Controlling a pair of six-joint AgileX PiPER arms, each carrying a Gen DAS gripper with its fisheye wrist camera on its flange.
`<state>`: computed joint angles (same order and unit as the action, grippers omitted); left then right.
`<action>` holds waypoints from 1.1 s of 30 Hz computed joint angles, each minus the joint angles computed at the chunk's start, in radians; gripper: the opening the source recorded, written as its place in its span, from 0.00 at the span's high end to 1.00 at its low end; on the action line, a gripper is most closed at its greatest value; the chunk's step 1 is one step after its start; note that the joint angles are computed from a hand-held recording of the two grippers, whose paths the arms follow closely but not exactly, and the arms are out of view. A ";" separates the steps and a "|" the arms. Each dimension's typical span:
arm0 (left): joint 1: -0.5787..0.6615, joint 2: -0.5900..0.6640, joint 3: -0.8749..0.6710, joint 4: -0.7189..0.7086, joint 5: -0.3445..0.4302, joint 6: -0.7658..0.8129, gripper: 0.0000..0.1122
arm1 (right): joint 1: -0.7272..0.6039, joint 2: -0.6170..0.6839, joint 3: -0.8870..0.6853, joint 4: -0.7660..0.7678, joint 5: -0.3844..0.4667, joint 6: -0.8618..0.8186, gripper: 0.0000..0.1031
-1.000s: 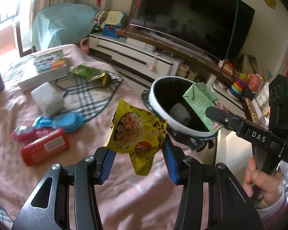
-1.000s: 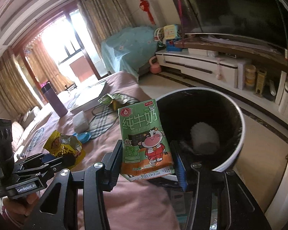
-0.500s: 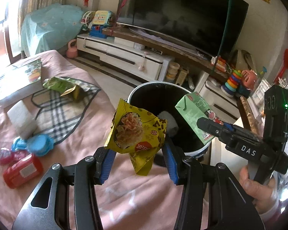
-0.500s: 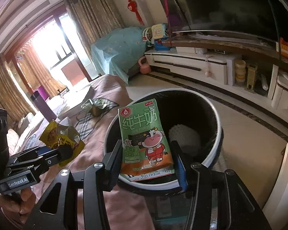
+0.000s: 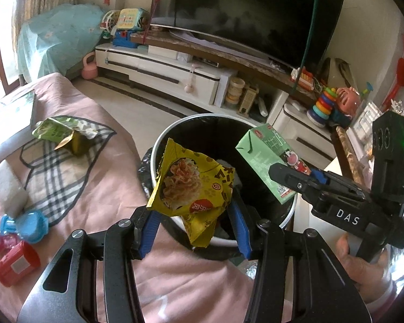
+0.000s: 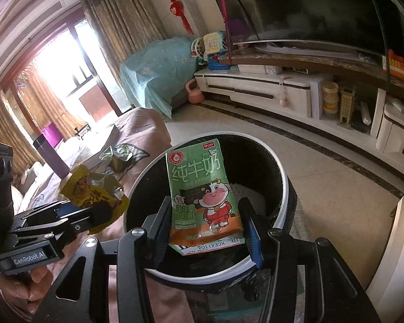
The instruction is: Collect trash
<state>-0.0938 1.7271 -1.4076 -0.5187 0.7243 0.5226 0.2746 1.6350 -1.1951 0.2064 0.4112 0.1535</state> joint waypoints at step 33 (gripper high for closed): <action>0.130 -0.195 0.303 0.020 -0.131 0.035 0.24 | 0.058 -0.064 0.068 0.048 -0.063 0.021 0.11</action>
<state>0.0360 1.5326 -1.1043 -0.4983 0.5932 0.5580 0.3322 1.5711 -1.1275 0.2539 0.3481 0.1746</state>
